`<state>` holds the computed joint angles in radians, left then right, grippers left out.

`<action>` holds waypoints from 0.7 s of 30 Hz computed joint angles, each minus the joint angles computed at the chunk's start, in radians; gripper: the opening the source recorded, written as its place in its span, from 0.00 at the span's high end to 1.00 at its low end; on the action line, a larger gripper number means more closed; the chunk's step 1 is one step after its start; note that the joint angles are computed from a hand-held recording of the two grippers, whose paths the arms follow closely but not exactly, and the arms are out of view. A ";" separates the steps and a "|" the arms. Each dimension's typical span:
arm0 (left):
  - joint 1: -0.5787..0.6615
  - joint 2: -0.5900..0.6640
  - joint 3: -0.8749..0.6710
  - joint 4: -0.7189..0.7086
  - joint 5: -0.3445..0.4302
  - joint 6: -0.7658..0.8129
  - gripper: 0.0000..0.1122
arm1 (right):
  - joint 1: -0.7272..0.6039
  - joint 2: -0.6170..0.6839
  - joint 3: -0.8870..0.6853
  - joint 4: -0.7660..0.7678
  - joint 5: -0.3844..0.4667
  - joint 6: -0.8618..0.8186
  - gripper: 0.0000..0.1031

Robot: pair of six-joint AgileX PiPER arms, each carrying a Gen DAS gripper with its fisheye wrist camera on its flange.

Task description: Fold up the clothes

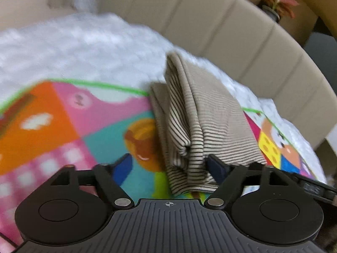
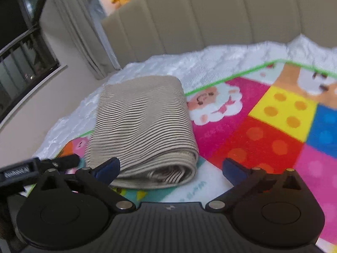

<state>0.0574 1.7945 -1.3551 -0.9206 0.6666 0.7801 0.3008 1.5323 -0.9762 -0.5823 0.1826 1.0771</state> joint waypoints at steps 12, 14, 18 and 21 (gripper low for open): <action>0.053 -0.674 0.406 0.210 -0.054 -0.112 0.08 | 0.344 -0.462 0.169 -0.268 0.423 0.248 0.00; 0.004 -0.764 0.458 0.293 -0.081 -0.204 0.08 | 0.418 -0.479 0.196 -0.335 0.502 0.319 0.00; -0.159 -0.847 0.569 0.504 -0.154 -0.423 0.08 | 0.465 -0.449 0.187 -0.401 0.545 0.346 0.00; -0.295 -0.828 0.590 0.771 -0.172 -0.629 0.08 | 0.476 -0.439 0.190 -0.391 0.532 0.302 0.00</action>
<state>-0.2380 0.9662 -0.7648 -0.1499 0.4949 0.1511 0.7768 1.0932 -0.7862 -0.9730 0.7143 1.3793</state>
